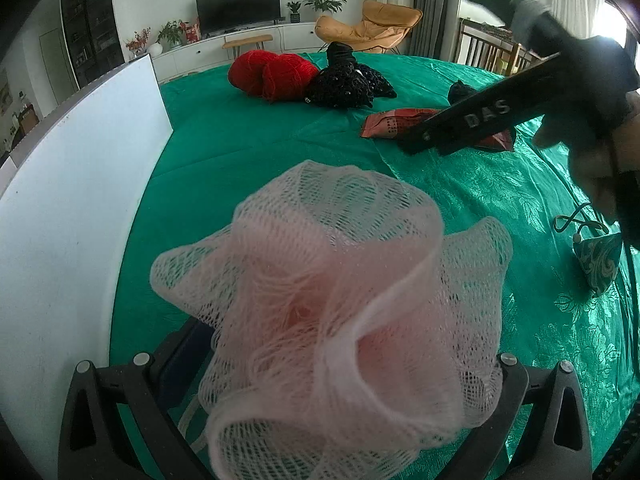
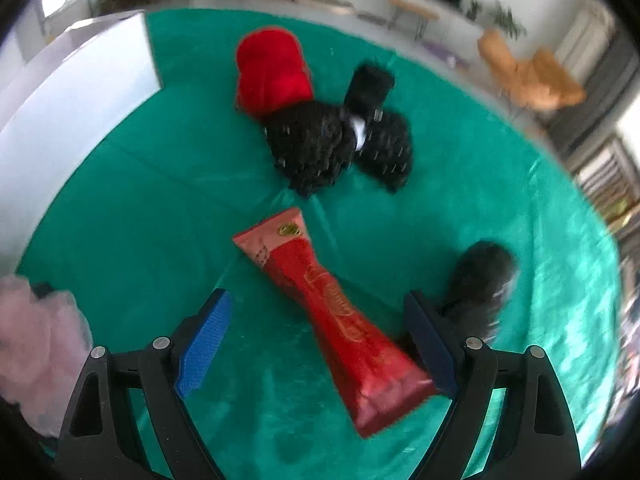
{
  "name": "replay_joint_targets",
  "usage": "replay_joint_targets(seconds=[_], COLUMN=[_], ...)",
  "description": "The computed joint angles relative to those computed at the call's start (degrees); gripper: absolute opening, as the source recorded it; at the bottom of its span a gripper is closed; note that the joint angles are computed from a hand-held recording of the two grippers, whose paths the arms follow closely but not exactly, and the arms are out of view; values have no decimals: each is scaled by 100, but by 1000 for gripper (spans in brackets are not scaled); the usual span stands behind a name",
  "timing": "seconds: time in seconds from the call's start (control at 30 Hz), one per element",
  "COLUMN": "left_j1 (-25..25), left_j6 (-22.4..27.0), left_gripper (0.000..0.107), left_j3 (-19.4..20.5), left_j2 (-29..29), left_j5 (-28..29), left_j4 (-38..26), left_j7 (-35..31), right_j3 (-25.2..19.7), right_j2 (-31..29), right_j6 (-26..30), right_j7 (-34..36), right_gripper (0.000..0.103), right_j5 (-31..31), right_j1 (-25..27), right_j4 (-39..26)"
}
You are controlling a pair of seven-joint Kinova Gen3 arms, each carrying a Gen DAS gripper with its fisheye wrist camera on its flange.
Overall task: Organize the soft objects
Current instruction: 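Grasp the red snack packet with the right gripper while the left gripper holds the puff, then carry the puff and packet over the white box and open both grippers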
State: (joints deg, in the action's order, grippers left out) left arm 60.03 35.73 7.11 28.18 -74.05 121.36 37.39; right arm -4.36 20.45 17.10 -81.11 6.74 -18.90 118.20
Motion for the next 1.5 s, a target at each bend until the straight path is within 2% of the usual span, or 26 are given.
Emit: replay_joint_targets(seconds=[0.03, 0.1, 0.13, 0.23, 0.3, 0.47, 0.53, 0.6, 0.67, 0.77, 0.83, 0.9, 0.97, 1.03, 1.1, 1.13, 1.2, 1.27, 1.3, 1.37, 1.43, 1.5], left_j1=[-7, -1, -5, -16, -33, -342, -327, -112, -86, -609, -731, -459, -222, -330, -453, -416, -67, 227, 293, 177, 158, 361], left_j6=[4, 9, 0, -2, 24, 213, 201, 71, 51, 35, -219, -584, -635, -536, -503, -611, -850, -786, -623, -275, 49, 227], left_gripper=[103, 103, 103, 103, 103, 103, 103, 103, 103, 103, 103, 103, 101, 86, 46, 42, 37, 37, 37, 37, 37, 37], left_j3=[9, 7, -4, 1, 34, 453, 429, 142, 103, 588, 573, 157, -78, 107, 266, 187, -224, -381, -308, 80, 373, 358], left_j2=[1, 4, -1, -5, -3, 25, 24, 5, 1, -63, -190, -410, -496, -587, -644, -691, -852, -1015, -1063, -1200, -1412, -1711], left_j5=[7, 7, 14, 13, 28, -119, -109, -14, 15, 271, 418, 247, -57, -470, -866, -1044, -1310, -1600, -1753, -1867, -1734, -1552], left_j4=[-2, -4, -5, -5, -16, -4, -7, -13, -18, -68, -21, 150, 264, 385, 518, 592, 729, 862, 918, 1024, 1105, 1201], left_j7=[-6, -2, -14, -19, -29, 89, 78, 6, -25, -487, -546, -232, 231, 697, 1163, 1396, 1862, 2328, 2561, 2793, 2843, 2858], right_j3=[-198, -632, -837, -1130, -1568, -2666, -3086, -3452, -3830, -4219, -4277, -4160, -4200, -3952, -3456, -3191, -2660, -2141, -1875, -1444, -1430, -1791], right_j2=[20, 102, 67, -152, -318, -791, -954, -1064, -1227, -1345, -1274, -1082, -883, -853, -788, -800, -887, -1170, -1332, -1620, -1862, -2142], right_j6=[73, 151, 100, 46, 10, -204, -161, -59, 105, 390, 695, 1057, 1474, 1852, 2114, 2266, 2537, 2887, 2988, 3230, 3380, 3496], right_j7=[198, 451, 608, 1082, 1260, 1965, 2294, 2760, 3226, 3925, 4391, 4857, 5323, 5789, 6229, 6343, 6439, 6540, 6583, 6588, 6546, 6480], right_gripper=[71, 30, 25, 20, 20, 20, 20, 20, 20, 20, 20, 20, 20, 20, 19, 19, 19, 19, 19, 19, 19, 19], right_j5=[-233, -699, -932, -1631, -2097, -3262, -3728, -4194, -4660, -5359, -5645, -5712, -5991, -6289, -6574, -6647, -6711, -6685, -6709, -6700, -6729, -6767], right_j1=[265, 796, 1062, 1584, 2115, 3442, 3973, 4504, 5035, 5831, 6362, 6893, 7424, 7636, 7471, 7351, 7053, 6809, 6578, 6205, 6116, 6362], right_j4=[-34, -29, 43, 330, 602, 1371, 1580, 1713, 1839, 1964, 1934, 1875, 1842, 1894, 1928, 1938, 1953, 2017, 2044, 2066, 2059, 2043])
